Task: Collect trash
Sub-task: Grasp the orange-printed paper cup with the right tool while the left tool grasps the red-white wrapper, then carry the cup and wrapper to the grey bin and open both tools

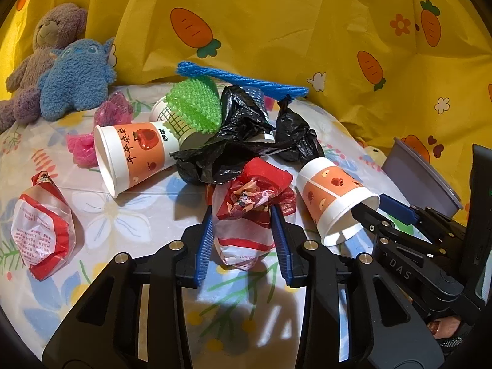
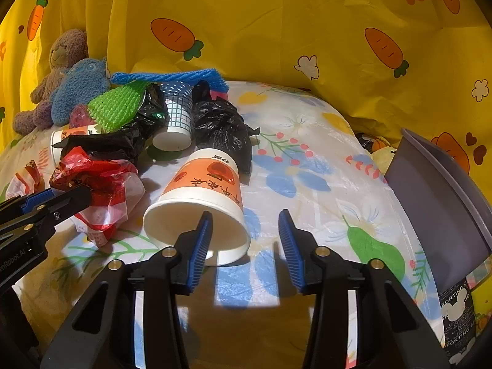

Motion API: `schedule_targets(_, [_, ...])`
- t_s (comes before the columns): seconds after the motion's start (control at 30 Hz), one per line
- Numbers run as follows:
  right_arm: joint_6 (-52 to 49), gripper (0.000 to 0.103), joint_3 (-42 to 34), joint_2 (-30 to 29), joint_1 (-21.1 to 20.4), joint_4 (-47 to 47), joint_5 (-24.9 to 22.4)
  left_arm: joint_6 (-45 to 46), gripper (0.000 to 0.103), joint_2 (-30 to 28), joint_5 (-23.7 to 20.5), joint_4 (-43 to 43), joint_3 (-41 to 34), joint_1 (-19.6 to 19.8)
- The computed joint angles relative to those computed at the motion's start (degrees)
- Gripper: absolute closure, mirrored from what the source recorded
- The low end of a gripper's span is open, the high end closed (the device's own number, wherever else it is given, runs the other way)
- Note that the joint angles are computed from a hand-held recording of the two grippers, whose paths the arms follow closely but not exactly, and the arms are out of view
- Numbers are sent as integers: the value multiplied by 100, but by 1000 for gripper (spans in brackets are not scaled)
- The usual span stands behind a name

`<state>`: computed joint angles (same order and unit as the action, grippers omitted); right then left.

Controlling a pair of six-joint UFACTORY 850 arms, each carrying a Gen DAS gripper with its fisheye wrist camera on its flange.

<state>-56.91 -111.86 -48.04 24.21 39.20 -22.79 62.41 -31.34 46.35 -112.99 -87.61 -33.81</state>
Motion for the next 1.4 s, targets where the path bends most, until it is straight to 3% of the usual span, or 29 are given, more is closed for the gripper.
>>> schedule_targets(0.17, [16,94,-100,-68,-36,-25,-99,-20,77,42,-18,85,66,-30])
schedule_targets(0.23, [-346,98,27,10,-80,333,-41,-49,81,76,12,137,117,-69])
schedule_targets(0.43, [-1328,99,404,255,-205,1336,52,-253,86,216,96,305,290,-207])
schedule_targets(0.9, [-3436,99,1384,997,-580,3806,-31,-361,87,268,331,1003,80,-652])
schedule_targets(1.17, [-4069,99,1472,1179,-868,4678,67,227,87,-241,81,1201,-911,-679])
schedule_targets(1.4, [-4713,99,877,926,-1149,5757,723,1928,87,-1410,-641,733,-3097,-484])
